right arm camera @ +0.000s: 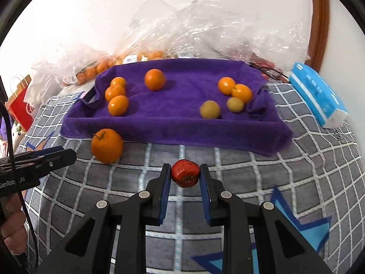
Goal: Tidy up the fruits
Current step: 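Grasp the small red fruit with the right tool while the left tool grasps a large orange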
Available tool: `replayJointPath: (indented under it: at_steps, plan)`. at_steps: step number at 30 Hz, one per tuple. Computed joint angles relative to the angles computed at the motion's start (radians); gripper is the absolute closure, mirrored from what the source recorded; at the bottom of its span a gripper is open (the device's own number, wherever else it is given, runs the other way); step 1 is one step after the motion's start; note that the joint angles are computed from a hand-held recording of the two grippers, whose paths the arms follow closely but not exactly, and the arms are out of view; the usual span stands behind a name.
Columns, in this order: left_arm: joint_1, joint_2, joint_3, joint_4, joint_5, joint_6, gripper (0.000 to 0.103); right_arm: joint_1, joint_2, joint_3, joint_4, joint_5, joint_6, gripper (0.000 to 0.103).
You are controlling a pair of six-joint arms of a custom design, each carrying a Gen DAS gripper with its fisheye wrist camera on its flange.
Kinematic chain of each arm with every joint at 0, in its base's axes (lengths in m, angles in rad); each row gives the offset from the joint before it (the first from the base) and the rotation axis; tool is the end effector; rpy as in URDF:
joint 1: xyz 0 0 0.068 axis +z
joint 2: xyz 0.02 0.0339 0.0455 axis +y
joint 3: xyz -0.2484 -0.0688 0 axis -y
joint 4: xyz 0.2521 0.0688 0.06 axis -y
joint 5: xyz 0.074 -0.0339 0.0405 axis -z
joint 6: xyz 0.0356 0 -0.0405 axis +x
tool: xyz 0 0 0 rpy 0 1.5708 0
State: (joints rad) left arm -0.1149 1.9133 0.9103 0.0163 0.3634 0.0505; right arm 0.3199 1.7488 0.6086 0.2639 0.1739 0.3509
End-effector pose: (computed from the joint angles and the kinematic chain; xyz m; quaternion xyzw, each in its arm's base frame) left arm 0.3450 -0.0526 0.0777 0.1297 0.9344 -0.1821 0.2775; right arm 0.2806 0.0865 0.0701 0.0441 0.9362 0.0345 0.3470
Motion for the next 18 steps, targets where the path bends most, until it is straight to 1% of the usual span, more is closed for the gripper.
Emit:
replayJointPath:
  at_steps: [6,11,18]
  plan:
    - [-0.061,0.048,0.059,-0.029,-0.008,-0.029,0.050,-0.034,-0.027,-0.047,0.020,-0.003,-0.028,0.078]
    - [-0.110,0.087,0.100,-0.019,-0.042,-0.070,0.050,-0.078,-0.047,-0.074,0.029,-0.032,-0.051,0.078]
    - [-0.169,0.149,0.156,-0.009,-0.114,-0.099,0.052,-0.106,-0.053,-0.088,0.034,-0.049,-0.072,0.078]
